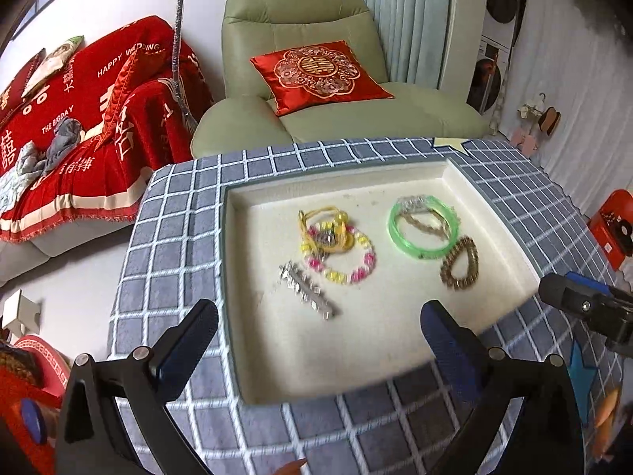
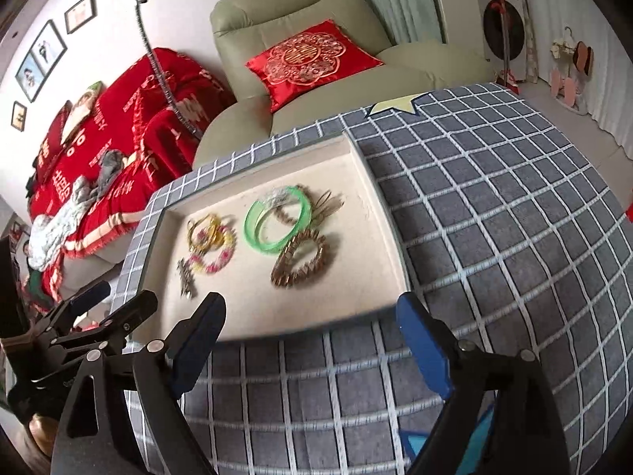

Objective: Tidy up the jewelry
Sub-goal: 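Withdraw both tools from the tray toward the black claw clip and heart pendant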

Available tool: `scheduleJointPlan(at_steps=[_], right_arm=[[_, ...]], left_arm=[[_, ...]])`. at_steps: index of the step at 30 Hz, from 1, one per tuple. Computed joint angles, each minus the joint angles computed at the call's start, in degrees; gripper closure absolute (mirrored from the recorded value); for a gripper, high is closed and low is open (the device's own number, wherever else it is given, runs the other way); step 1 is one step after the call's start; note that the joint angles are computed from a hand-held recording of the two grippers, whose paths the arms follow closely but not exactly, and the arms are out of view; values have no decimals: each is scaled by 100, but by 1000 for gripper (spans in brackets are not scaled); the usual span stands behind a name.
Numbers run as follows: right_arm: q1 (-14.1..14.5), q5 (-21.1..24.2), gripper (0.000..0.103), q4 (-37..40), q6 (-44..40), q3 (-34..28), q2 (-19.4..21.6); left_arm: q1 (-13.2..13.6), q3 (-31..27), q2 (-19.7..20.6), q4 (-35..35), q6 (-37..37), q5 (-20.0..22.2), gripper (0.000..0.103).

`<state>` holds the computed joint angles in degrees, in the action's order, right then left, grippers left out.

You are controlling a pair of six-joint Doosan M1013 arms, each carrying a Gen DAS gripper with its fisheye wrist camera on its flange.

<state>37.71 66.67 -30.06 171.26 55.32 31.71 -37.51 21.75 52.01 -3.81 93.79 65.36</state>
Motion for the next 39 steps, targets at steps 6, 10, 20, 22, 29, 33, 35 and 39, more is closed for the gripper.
scheduleJointPlan(at_steps=[6, 10, 20, 22, 29, 33, 35, 39], right_arm=[[97, 59, 13, 582, -211, 33, -47], [223, 156, 13, 720, -196, 72, -53], [435, 258, 13, 1172, -22, 224, -36], [461, 273, 13, 1239, 7, 228, -20], [617, 727, 13, 1191, -138, -123, 241], [687, 1007, 21, 1107, -428, -431, 433], [716, 1158, 25, 1053, -583, -599, 533], [768, 1455, 44, 963, -916, -886, 704]], left_arm=[[35, 1526, -807, -5, 141, -684, 0], [46, 2329, -1227, 132, 60, -1093, 0], [156, 3358, -1764, -414, 564, -1176, 0], [174, 3567, -1878, -519, 670, -1191, 0], [215, 4184, -2230, -714, 1074, -1334, 0], [230, 4378, -2357, -946, 1342, -1324, 0], [217, 4452, -2407, -1050, 1512, -1330, 0], [178, 4566, -2476, -1183, 1779, -1293, 0]])
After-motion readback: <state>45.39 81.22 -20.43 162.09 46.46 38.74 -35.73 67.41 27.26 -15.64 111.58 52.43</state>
